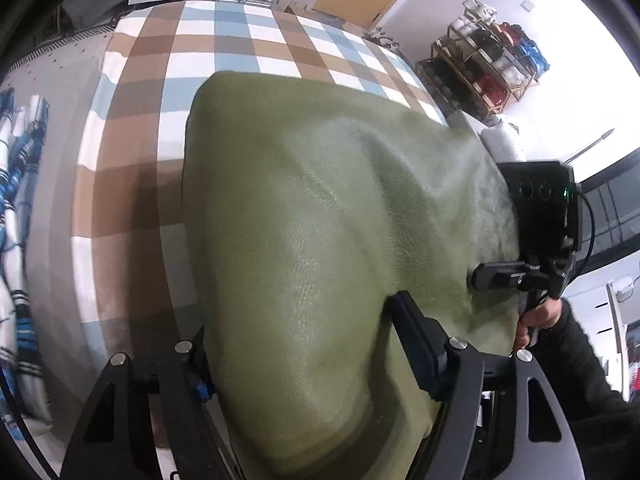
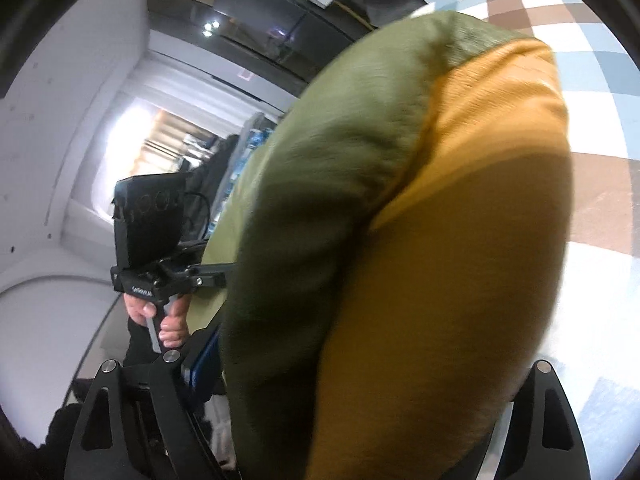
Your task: Fold large clothes
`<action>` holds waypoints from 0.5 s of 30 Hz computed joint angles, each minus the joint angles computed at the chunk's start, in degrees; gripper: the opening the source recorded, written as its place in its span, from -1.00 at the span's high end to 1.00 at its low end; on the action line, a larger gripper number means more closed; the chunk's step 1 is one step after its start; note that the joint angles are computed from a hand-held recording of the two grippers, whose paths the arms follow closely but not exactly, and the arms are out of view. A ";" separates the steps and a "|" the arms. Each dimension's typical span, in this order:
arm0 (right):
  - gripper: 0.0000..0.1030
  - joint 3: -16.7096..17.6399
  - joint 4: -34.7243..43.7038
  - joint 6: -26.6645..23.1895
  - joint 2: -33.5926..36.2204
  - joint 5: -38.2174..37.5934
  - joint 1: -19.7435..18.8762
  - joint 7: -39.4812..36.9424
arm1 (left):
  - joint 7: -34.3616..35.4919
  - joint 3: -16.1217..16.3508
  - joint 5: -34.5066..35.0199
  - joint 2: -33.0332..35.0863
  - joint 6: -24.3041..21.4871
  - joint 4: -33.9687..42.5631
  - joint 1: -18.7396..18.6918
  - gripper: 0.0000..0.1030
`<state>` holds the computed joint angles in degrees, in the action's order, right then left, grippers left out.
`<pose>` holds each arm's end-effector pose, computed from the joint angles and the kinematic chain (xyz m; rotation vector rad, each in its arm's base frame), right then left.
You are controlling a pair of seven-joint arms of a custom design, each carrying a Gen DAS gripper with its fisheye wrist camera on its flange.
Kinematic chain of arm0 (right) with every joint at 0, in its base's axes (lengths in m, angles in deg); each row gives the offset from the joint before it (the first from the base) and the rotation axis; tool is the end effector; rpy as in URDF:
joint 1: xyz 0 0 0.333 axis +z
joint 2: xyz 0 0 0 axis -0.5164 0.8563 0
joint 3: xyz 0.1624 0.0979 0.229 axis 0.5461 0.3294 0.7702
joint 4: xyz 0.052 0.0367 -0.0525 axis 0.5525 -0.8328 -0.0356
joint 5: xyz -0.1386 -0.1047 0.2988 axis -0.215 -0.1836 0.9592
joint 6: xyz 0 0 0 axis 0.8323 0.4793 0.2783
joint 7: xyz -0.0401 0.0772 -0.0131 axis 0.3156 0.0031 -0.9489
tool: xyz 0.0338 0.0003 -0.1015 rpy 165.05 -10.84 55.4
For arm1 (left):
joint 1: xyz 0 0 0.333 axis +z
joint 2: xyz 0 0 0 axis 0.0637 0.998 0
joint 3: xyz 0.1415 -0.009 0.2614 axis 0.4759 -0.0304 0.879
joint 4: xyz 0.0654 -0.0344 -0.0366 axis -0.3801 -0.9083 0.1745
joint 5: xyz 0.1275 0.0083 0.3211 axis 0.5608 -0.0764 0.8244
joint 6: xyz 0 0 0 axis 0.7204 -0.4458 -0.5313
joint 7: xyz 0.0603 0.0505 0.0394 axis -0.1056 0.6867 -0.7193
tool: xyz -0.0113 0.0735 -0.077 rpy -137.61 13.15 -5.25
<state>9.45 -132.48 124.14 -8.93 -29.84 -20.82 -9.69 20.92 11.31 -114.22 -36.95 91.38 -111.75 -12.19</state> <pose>0.6121 0.2807 0.4680 -1.9257 1.0103 0.7087 0.4539 -0.2312 0.5483 2.0297 -2.0786 0.8616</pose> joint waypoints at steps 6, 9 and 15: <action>-0.65 1.34 -1.32 1.92 -1.56 6.03 -0.81 -4.32 | 0.49 1.30 2.07 -3.03 -2.90 2.62 1.05 -0.28; -0.65 1.93 0.26 3.60 -1.93 7.50 0.16 -7.66 | 0.70 2.03 3.41 -5.01 -2.77 2.99 1.66 -0.27; -0.64 3.28 10.62 4.51 1.89 5.89 3.89 -7.28 | -0.34 4.35 6.67 -11.79 -1.64 -0.28 3.14 -0.28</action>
